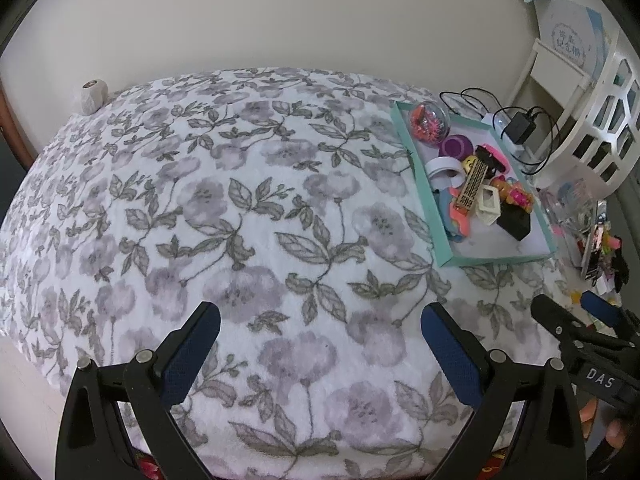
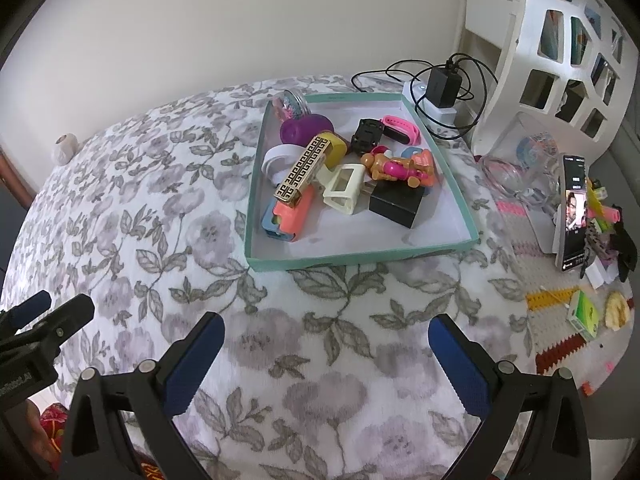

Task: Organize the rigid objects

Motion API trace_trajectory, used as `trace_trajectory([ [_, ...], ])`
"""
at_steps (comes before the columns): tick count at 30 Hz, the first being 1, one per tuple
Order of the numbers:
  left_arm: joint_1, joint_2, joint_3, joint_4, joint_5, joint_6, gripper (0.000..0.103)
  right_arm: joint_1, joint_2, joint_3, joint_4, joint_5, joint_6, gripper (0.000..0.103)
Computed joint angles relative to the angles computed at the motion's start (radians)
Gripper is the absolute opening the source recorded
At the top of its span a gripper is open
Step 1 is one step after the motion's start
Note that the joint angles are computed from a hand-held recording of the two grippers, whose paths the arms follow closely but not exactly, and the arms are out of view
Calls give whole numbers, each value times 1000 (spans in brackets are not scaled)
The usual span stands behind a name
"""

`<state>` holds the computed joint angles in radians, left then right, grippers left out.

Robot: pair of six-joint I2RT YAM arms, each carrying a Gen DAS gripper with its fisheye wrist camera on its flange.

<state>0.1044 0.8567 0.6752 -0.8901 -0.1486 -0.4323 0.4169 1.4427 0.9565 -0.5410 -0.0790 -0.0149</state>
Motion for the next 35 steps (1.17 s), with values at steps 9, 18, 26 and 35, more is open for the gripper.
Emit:
trace_trajectory([
  [9,1,-1,0,-6,-3,4,101,-3,-12,-10,0,1,-15,103],
  [18,-8,-10,-2,-6,-22,-1,101,-1,-4,-6,-2,3,-21,103],
  [26,-8,-12,-4,-7,-31,2,101,6,1,-6,0,8,-26,103],
  [35,-12,-19,-5,-7,-35,-4,101,4,9,-1,-1,8,-32,103],
])
